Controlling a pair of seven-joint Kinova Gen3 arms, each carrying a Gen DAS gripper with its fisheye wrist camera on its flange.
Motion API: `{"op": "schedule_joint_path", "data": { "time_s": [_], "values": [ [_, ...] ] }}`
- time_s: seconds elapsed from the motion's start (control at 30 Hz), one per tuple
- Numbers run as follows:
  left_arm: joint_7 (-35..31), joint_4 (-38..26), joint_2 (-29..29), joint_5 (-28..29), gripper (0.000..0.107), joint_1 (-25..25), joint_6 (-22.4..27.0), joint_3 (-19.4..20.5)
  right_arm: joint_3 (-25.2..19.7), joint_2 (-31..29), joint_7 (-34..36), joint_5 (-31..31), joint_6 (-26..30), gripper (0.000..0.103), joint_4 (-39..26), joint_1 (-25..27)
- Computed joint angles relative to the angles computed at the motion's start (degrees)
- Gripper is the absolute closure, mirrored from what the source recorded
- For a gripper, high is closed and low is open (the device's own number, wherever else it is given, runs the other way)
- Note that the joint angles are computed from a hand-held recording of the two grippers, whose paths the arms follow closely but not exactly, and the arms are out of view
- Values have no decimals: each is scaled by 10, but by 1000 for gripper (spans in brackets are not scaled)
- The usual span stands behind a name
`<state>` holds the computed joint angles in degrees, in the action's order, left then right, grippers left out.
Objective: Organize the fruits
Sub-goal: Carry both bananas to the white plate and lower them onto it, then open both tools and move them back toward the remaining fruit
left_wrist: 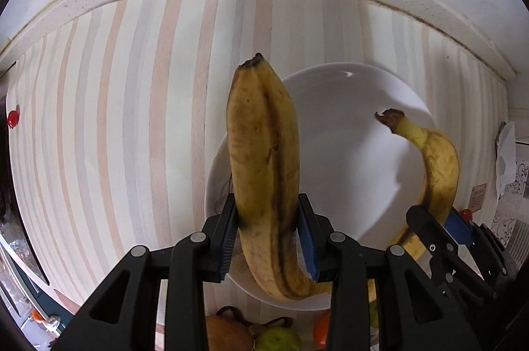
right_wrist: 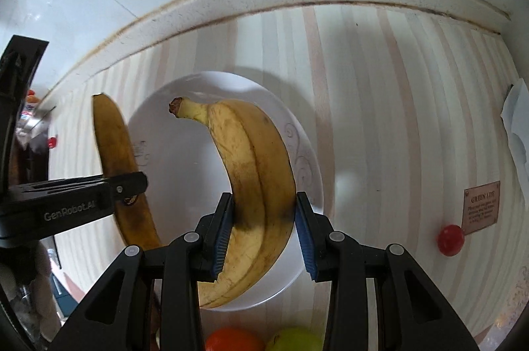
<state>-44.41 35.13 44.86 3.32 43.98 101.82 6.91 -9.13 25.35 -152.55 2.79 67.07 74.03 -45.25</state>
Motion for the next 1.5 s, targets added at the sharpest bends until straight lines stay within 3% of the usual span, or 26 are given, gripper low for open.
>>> {"op": "schedule_joint_path", "data": {
  "time_s": [0.37,0.57,0.67,0.7,0.77,0.83,0.9,1.13,1.5],
  "values": [
    [23,52,-24,4,75,-4,-46,2,19,-9,-126,66,-20,63,30,-49],
    [20,24,-12,4,73,-6,-16,7,11,-10,-146,66,-18,61,27,-41],
    [20,5,-12,-8,72,5,-1,0,7,-13,-139,62,-3,42,15,-36],
    [22,4,-16,-9,69,5,0,-1,8,-13,-139,64,2,34,10,-37],
    [25,15,-32,-13,57,5,-10,-5,6,-16,-130,69,13,30,0,-38],
    [24,21,-45,-23,35,8,-11,-7,3,-15,-116,70,28,21,-14,-39],
    [23,35,-63,-35,25,12,-14,-10,-1,-16,-93,72,44,15,-27,-42],
    [43,104,-133,-81,24,46,-31,-6,-7,-26,-68,88,108,12,-62,-79],
    [78,140,-188,-155,24,108,-42,14,-19,-63,-137,141,181,12,-91,-150]
  ]
}}
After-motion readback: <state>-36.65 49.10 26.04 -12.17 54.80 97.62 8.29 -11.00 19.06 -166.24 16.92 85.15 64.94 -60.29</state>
